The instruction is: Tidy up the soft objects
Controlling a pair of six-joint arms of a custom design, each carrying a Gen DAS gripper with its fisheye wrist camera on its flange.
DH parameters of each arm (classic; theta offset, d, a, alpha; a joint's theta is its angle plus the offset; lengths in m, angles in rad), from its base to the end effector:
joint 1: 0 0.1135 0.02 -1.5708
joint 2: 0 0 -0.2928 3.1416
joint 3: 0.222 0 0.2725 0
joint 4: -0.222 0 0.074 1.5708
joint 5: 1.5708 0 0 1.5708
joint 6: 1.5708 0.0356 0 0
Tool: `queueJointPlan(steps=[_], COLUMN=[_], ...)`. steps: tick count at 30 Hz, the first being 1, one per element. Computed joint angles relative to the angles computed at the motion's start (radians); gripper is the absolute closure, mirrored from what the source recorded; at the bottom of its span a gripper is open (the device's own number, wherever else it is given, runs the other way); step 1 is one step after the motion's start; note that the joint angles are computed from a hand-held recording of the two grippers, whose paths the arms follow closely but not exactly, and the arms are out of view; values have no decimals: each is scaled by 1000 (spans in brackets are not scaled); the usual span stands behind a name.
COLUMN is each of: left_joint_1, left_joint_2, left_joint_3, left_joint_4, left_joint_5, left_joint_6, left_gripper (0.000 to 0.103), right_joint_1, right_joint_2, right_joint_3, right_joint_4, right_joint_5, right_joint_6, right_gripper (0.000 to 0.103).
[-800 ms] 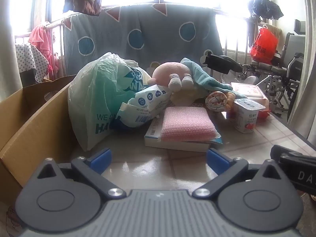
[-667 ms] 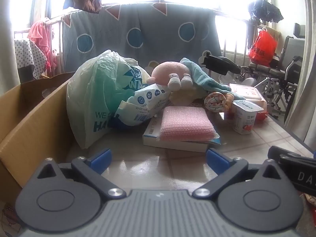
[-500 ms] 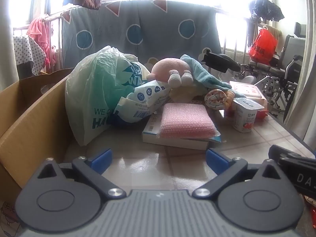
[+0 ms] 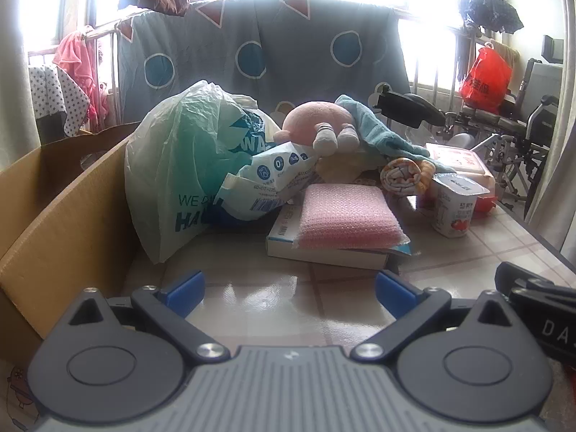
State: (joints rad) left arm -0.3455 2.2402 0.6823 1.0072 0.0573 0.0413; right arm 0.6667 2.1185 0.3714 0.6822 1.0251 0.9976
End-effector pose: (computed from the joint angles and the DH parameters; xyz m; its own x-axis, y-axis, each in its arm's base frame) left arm 0.3366 -0.1233 0.0208 -0.4761 0.2152 -0.8527 0.4040 0.9147 0.0052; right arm 0.1994 0.1181 0.0104 -0.3690 0.2645 -0.8910 0.5800 0.8146 0.0017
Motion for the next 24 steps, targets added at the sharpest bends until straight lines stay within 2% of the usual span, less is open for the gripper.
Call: queueJointPlan(steps=[13,19,24], left_joint_1=[-4,-7,-11], left_joint_2=[2,-1,2], left_joint_3=[-6,-5,-6], left_joint_4=[18,11,17], left_joint_5=[-17,-26,-36], left_joint_6=[3,3,10], left_gripper=[2,2,2], right_joint_1=[1,15,11], right_joint_2=[-4,-11,-10], right_joint_3=[0,19,11], right_joint_4=[-1,-69,-50], right_joint_5=[-2,28,12], right_joint_6=[-3,17,21], right_gripper=[1,1,1])
